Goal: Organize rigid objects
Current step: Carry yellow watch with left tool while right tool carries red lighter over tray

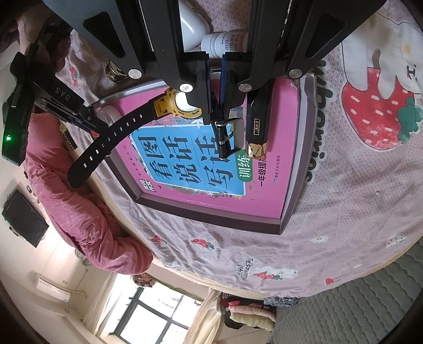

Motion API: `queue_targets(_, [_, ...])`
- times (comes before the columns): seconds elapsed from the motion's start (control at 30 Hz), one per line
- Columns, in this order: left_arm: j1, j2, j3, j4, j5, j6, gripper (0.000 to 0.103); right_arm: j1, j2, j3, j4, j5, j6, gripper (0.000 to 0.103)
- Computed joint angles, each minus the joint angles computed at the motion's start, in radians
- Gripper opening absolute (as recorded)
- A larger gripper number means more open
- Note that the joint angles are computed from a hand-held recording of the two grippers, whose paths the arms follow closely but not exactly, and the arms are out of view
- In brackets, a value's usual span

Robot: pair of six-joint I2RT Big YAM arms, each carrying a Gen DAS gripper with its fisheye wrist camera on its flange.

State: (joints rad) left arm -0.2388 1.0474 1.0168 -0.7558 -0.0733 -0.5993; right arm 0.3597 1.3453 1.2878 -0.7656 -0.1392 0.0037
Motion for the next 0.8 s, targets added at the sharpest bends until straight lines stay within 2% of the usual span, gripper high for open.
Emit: queue_targets(0.8, [0.005,0.003,-0.001,-0.003,0.000,0.013,0.006,0.004,-0.008,-0.004,0.005,0.002,-0.006,0.023])
